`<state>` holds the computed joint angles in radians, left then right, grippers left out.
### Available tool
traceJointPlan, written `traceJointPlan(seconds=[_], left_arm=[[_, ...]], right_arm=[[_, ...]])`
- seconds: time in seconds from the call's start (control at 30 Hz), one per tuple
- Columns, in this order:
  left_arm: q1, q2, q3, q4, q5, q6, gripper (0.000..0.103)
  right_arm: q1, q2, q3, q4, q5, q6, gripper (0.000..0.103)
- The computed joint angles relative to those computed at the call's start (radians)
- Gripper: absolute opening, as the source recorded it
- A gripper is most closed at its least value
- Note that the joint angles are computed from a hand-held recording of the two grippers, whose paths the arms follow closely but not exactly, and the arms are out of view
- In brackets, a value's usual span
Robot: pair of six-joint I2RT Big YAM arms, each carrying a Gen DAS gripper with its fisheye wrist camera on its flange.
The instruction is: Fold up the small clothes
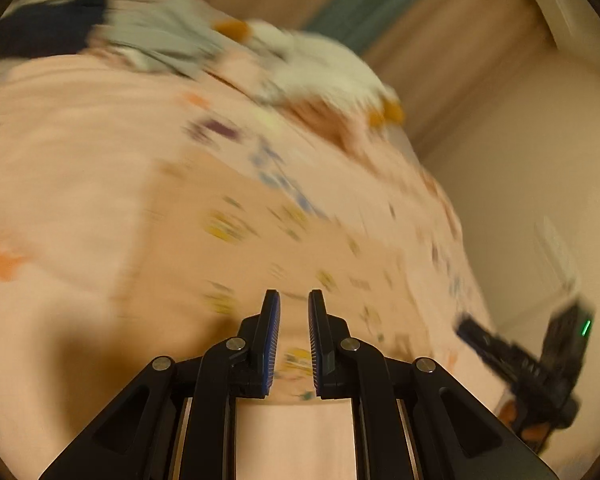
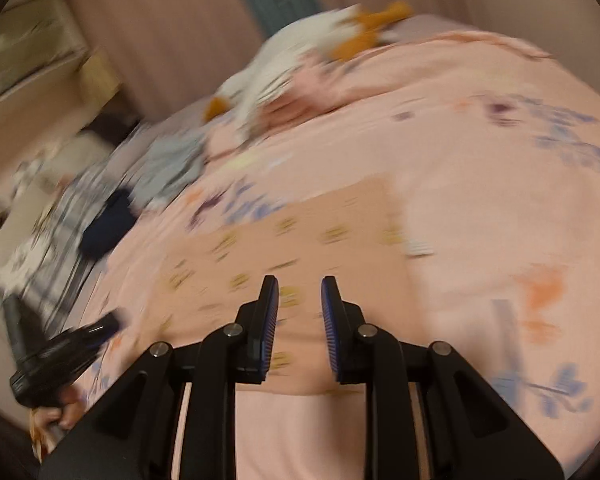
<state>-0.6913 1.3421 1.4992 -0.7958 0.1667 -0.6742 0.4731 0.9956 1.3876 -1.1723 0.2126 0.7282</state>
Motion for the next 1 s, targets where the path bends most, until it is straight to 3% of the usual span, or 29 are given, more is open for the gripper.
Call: traceJointPlan(seconds=[0.07, 0.13, 0.2, 0.27, 0.33, 0.47, 0.57, 0.77, 1.0], left_arm=[[-0.036, 0.069, 0.054, -0.025, -0.026, 0.050, 0.010], [-0.046, 0.111, 0.081, -0.062, -0.014, 0.051, 0.010], [-0.026, 0.130, 0.068, -0.076, 0.108, -0.013, 0.009], [-0.022, 0.130, 0.047, -0.100, 0.151, -0.044, 0.009], [-0.035, 0.107, 0.013, -0.103, 0.090, -0.036, 0.006], [-0.018, 0.082, -0.016, -0.103, 0.137, -0.040, 0.006], [-0.030, 0.067, -0.029, -0.109, 0.099, -0.005, 0.006], [-0.103, 0.063, -0.013, -0.149, -0.095, 0.110, 0.006], [-0.092, 0.046, -0.029, -0.157, -0.075, 0.132, 0.006]], right_arm=[[0.015, 0.061, -0.004, 0.024, -0.035, -0.043, 0.018], [0.020, 0.120, -0.001, -0.012, -0.084, -0.066, 0.014], [0.010, 0.143, -0.018, -0.027, -0.142, -0.073, 0.013], [0.001, 0.132, -0.067, -0.024, -0.180, -0.066, 0.010], [-0.002, 0.091, -0.116, 0.025, -0.181, -0.084, 0.009], [-0.026, 0.065, -0.135, 0.018, -0.233, -0.075, 0.002], [0.002, 0.039, -0.159, 0.026, -0.208, -0.073, 0.001], [0.078, 0.060, -0.133, -0.027, -0.082, -0.106, 0.001], [0.059, 0.039, -0.148, -0.026, -0.112, -0.114, 0.001]])
